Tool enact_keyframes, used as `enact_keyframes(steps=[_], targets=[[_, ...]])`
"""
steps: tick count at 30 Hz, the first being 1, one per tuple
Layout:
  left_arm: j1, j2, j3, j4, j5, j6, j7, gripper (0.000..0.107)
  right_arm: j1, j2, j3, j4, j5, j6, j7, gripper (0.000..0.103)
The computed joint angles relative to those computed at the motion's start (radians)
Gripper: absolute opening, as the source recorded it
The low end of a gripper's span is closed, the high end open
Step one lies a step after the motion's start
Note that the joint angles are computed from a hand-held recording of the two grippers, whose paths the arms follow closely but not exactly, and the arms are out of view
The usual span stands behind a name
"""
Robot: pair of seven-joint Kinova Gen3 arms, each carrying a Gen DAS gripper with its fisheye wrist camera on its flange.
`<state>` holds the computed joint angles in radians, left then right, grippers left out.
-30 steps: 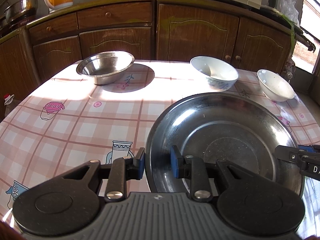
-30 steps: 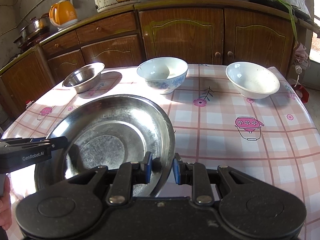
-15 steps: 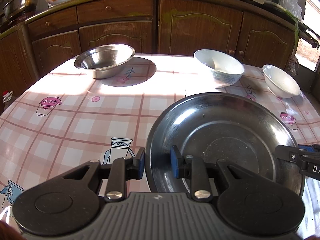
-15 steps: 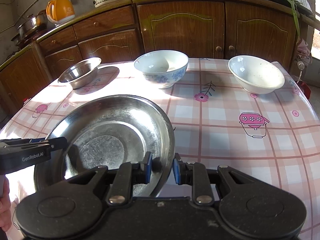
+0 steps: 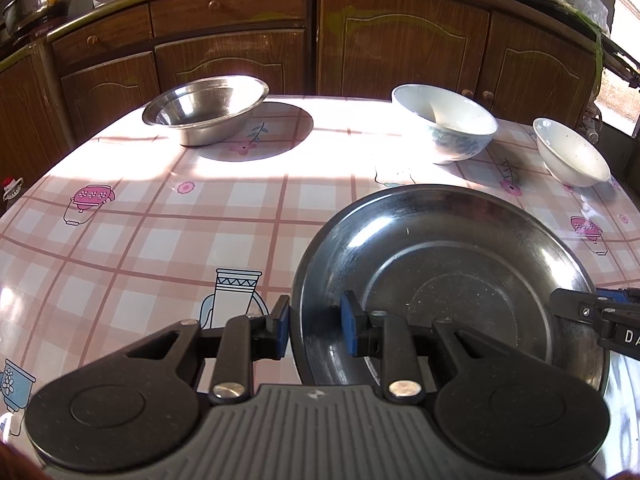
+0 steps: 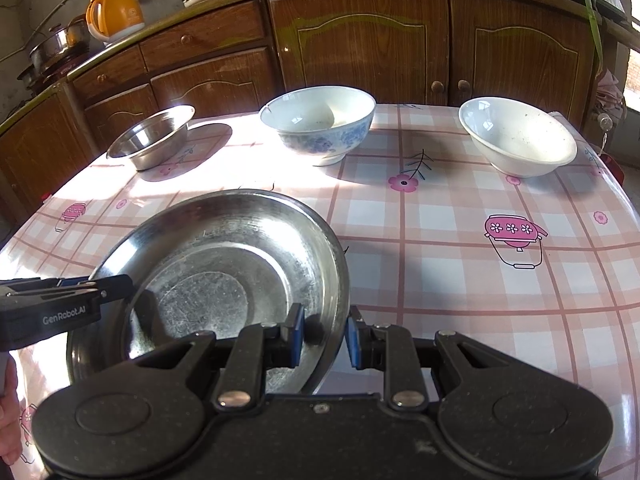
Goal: Organize plates and bowls
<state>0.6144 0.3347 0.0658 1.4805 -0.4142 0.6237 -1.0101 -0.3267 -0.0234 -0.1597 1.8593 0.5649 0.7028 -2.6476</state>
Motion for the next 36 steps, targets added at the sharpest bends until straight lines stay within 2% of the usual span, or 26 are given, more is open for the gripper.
enact_keyframes(steps=[5, 8, 11, 17, 19, 22, 23, 25, 26, 31, 33, 36], targets=[[0.013, 0.009, -0.011, 0.002, -0.022, -0.006, 0.011, 0.026, 0.002, 0.008, 0.004, 0.005, 0.006, -0.011, -0.004, 0.028], [0.048, 0.014, -0.033, 0.001, -0.072, -0.007, 0.038, 0.026, -0.017, 0.027, -0.004, -0.004, 0.066, 0.016, -0.025, 0.027], [-0.001, 0.013, -0.008, 0.007, -0.015, -0.038, 0.030, 0.025, -0.009, 0.013, 0.010, 0.020, 0.060, -0.030, -0.072, 0.025], [0.013, 0.014, -0.020, 0.005, -0.029, -0.043, 0.029, 0.024, 0.002, 0.024, 0.023, 0.018, 0.015, -0.040, -0.028, 0.025], [0.020, 0.014, -0.025, 0.007, -0.037, -0.047, 0.037, 0.024, 0.003, 0.024, 0.023, 0.023, 0.025, -0.045, -0.036, 0.025], [0.021, 0.017, -0.025, 0.003, -0.039, -0.043, 0.037, 0.024, -0.014, 0.034, 0.013, 0.009, 0.080, -0.002, -0.065, 0.025], [0.017, 0.015, -0.023, 0.004, -0.034, -0.044, 0.035, 0.024, -0.018, 0.033, 0.013, 0.008, 0.092, 0.006, -0.073, 0.027], [0.019, 0.011, -0.026, 0.008, -0.037, -0.044, 0.039, 0.025, -0.027, 0.029, 0.009, 0.009, 0.125, 0.031, -0.104, 0.054], [0.025, 0.009, -0.033, 0.009, -0.045, -0.042, 0.052, 0.027, -0.032, 0.026, 0.005, 0.011, 0.148, 0.046, -0.130, 0.058], [0.034, -0.018, -0.039, 0.022, -0.076, -0.040, 0.095, 0.039, -0.033, -0.010, -0.009, 0.024, 0.175, 0.068, -0.172, 0.059], [0.037, -0.028, -0.035, 0.021, -0.093, -0.026, 0.103, 0.048, -0.034, -0.021, -0.023, 0.017, 0.183, 0.090, -0.175, 0.059], [0.039, -0.046, -0.026, 0.023, -0.112, -0.003, 0.121, 0.054, -0.037, -0.038, -0.039, 0.004, 0.180, 0.110, -0.161, 0.063]])
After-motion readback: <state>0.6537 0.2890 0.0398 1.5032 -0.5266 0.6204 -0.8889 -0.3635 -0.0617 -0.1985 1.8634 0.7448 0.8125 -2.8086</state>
